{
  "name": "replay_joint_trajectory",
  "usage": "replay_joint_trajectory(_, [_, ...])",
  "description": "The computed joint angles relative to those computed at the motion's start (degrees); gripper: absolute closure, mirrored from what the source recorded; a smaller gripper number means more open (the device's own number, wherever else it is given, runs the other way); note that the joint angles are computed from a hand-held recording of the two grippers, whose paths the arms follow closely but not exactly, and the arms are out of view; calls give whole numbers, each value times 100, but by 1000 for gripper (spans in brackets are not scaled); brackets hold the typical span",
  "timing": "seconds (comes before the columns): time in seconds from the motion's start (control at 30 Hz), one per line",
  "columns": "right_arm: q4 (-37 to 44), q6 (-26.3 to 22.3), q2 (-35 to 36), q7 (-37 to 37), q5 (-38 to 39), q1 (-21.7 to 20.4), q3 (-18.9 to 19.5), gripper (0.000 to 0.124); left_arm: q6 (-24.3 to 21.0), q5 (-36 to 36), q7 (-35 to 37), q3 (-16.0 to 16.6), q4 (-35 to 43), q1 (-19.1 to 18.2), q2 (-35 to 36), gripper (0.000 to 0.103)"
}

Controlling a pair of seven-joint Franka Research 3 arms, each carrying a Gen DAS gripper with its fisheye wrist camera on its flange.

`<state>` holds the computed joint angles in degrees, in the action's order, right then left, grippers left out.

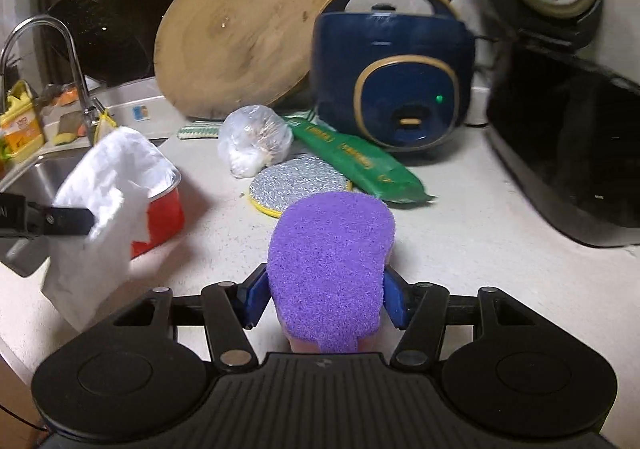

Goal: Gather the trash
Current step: 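Grasp the purple sponge with the right gripper while the left lifts the tissue, then carry the tissue in the left gripper while the right carries the sponge into the green bin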

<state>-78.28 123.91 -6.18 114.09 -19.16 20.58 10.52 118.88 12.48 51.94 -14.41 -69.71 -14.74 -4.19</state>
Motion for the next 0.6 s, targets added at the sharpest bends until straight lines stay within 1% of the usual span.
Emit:
replay_joint_trajectory(0.07, [-51,-243,-117,218,-235,41,121,66,311,-261,77,146,-546,81,-420,93])
replay_joint_trajectory(0.17, [-107,-590,-256,519,-400,125,316,66,785,-611,207,380,-1531,208,-1252,93])
replay_joint_trajectory(0.3, [-59,-884,-300,592,-695,331,631,66,968,-801,74,656,-2715,432,-2431,93])
replay_joint_trajectory(0.37, [94,-1005,-207,537,-774,485,758,66,954,-820,19,775,-3238,528,-2992,93])
replay_joint_trajectory(0.43, [294,-1171,-57,492,-1007,676,902,66,937,-814,-74,859,-3717,627,-3522,93])
replay_joint_trajectory(0.6, [943,-1823,421,669,-1558,1352,1140,66,464,-877,-293,1099,-4629,740,-4726,93])
